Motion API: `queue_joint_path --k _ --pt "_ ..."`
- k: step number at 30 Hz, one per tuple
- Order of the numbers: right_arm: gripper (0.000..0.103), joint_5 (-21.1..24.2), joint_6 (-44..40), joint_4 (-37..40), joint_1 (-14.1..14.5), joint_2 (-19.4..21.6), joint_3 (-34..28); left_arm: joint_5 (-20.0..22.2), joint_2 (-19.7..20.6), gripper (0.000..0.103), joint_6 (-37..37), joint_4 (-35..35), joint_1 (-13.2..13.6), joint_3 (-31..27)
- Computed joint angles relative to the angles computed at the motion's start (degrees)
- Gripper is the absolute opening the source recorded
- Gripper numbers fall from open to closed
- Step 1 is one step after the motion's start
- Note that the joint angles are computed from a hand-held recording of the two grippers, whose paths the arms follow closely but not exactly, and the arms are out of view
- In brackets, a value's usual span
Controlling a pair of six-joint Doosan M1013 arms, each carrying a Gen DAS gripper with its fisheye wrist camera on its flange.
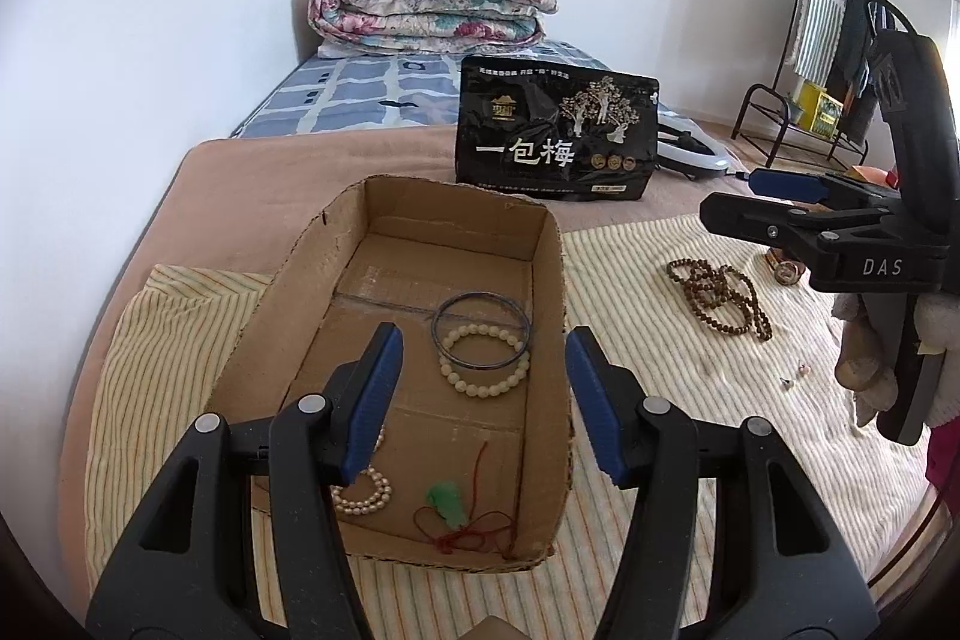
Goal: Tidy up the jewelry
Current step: 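Move both tools back over the wooden bead necklace and pearl earrings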
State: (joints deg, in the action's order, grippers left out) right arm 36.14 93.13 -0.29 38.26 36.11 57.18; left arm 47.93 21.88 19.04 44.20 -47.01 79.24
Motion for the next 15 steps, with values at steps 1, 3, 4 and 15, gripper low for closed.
queue_joint_path --k 1,3,4,15 --pt "0.100 -0.4 0.3 -0.3 -0.3 -0.6 0.9 -0.2 0.2 0.058 0.4 -0.2 -0.1 -0.4" --pt "0.100 -1.3 1.5 -1.9 -0.7 -1.8 2.7 -0.5 0.8 0.058 1.0 -0.7 -0.3 -1.2" --pt "0.100 -1.8 1.9 -2.5 -1.0 -2.4 3.7 -0.7 1.0 0.058 1.5 -1.1 -0.4 -1.6" --pt "0.101 -3.5 7.3 -7.6 -4.0 -7.9 12.4 -1.9 4.5 0.058 7.2 -5.0 -1.4 -6.6"
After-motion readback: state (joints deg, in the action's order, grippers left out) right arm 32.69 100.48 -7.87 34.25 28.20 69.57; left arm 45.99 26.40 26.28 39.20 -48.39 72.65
